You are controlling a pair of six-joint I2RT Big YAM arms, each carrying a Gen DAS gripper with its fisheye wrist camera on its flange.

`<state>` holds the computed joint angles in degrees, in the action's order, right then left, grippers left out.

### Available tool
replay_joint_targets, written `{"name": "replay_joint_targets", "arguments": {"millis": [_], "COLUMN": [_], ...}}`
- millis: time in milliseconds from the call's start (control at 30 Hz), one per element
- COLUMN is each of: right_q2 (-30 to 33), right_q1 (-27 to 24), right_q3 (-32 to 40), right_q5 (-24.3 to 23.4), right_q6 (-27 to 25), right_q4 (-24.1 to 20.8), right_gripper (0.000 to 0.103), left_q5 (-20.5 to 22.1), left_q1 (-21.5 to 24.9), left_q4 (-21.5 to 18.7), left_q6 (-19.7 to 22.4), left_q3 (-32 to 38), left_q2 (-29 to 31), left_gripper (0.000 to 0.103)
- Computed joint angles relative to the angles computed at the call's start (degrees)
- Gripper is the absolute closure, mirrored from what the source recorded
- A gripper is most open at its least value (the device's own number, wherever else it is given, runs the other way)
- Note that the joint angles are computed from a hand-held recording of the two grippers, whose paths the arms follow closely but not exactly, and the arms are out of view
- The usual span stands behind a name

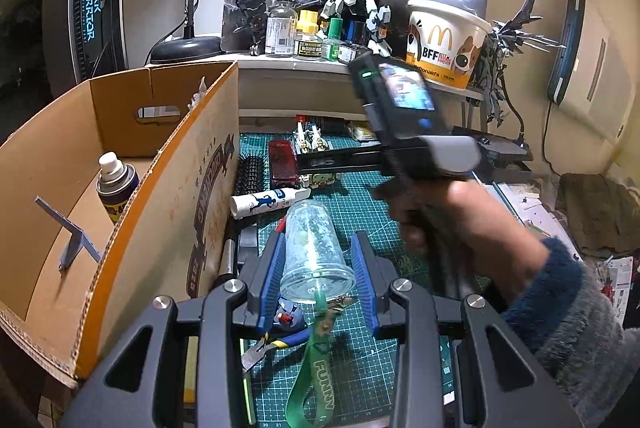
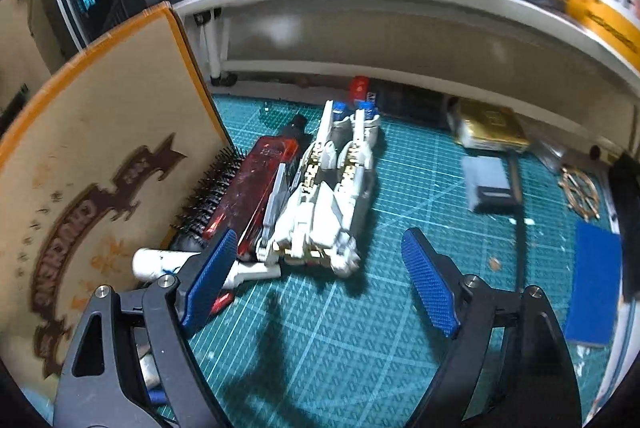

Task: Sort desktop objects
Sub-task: 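Grasp the clear plastic cup with the left gripper while the right gripper reaches the white robot model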

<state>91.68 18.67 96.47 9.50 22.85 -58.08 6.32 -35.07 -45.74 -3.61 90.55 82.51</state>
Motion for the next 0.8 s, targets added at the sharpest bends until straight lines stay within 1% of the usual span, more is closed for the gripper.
{"name": "replay_joint_targets", "arguments": {"millis": [133, 333, 367, 433, 533, 633, 700, 733, 767, 800], "right_q2": [2.02, 0.82, 0.32, 0.14, -0.62, 0.89, 2.06, 2.25, 2.17, 2.09], "right_q1": [0.15, -1.63, -1.89, -1.98, -2.80, -2.38, -1.57, -1.39, -1.45, -1.52], "right_q3": [0.99, -1.77, -2.37, -2.11, -2.95, -1.45, -0.33, -0.27, -0.53, -0.79], "right_q5": [-0.64, -5.81, -5.67, -3.36, -4.22, -4.27, -2.98, -2.39, -3.16, -3.94], "right_q6": [-0.87, 0.70, 0.56, 0.15, -0.23, -2.02, -2.76, -3.09, -3.13, -3.16], "right_q4": [0.58, 4.10, 4.24, 2.27, 2.63, 1.77, 1.04, 1.44, 1.97, 2.50], "right_gripper": [0.020, 0.022, 0.022, 0.023, 0.023, 0.024, 0.028, 0.028, 0.031, 0.038], "left_q5": [-0.19, -0.56, -0.66, -0.56, -0.38, -0.25, -0.44, -0.72, -0.91, -1.00], "left_q1": [0.05, 0.03, 0.03, 0.07, 0.15, 0.19, 0.20, 0.17, 0.14, 0.11], "left_q4": [-0.15, -0.41, -0.44, -0.38, -0.40, -0.57, -0.74, -0.77, -0.80, -0.86], "left_q6": [-0.04, 0.09, 0.16, 0.06, -0.21, -0.87, -1.14, -1.14, -1.17, -1.23], "left_q3": [-0.22, -0.56, -0.62, -0.81, -0.95, -0.79, -0.72, -0.71, -0.71, -0.69], "left_q2": [-0.22, -0.67, -0.73, -0.86, -0.87, -0.73, -0.75, -0.80, -0.83, -0.85], "left_gripper": [0.069, 0.069, 0.069, 0.069, 0.069, 0.069, 0.069, 0.069, 0.069, 0.069]}}
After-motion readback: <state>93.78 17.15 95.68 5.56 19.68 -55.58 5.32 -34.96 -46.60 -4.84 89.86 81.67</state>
